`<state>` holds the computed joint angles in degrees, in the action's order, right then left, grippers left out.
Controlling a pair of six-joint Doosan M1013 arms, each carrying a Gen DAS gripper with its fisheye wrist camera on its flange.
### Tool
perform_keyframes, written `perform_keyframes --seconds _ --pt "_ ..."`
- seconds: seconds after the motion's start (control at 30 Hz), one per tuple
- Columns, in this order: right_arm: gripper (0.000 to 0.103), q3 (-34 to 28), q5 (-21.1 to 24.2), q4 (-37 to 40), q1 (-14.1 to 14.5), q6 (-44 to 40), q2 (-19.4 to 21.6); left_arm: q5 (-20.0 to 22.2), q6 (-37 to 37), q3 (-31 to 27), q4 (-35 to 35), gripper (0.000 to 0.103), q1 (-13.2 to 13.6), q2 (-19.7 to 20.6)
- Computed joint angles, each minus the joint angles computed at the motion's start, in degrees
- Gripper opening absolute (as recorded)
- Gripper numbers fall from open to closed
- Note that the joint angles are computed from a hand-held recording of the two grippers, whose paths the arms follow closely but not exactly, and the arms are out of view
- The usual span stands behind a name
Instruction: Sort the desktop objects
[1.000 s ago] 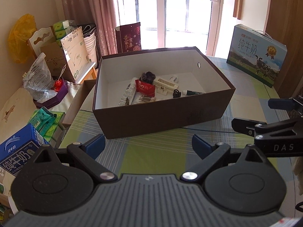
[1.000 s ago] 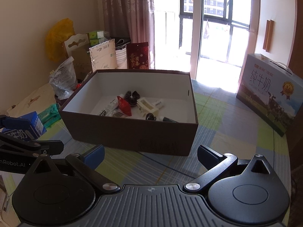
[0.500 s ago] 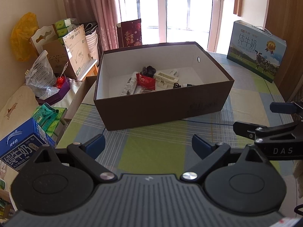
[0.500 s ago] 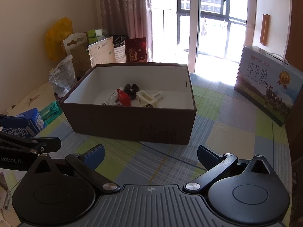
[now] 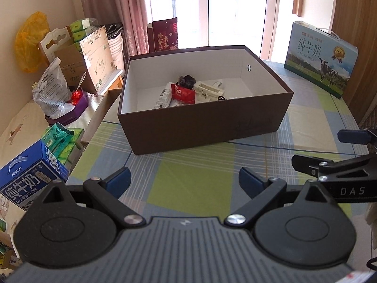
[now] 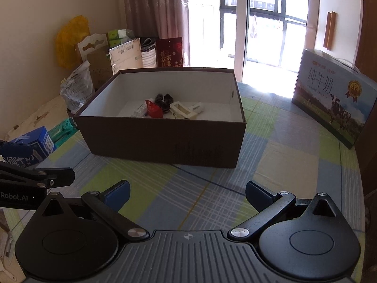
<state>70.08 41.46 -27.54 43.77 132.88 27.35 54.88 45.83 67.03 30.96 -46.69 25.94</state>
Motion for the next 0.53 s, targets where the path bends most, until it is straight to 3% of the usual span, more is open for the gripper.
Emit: perform_keyframes --seconds 0.53 --pt "0.101 -0.3 0.9 0.6 0.0 -0.7 0.5 0.5 -0.6 -0.1 -0.2 0.097 0.4 0.4"
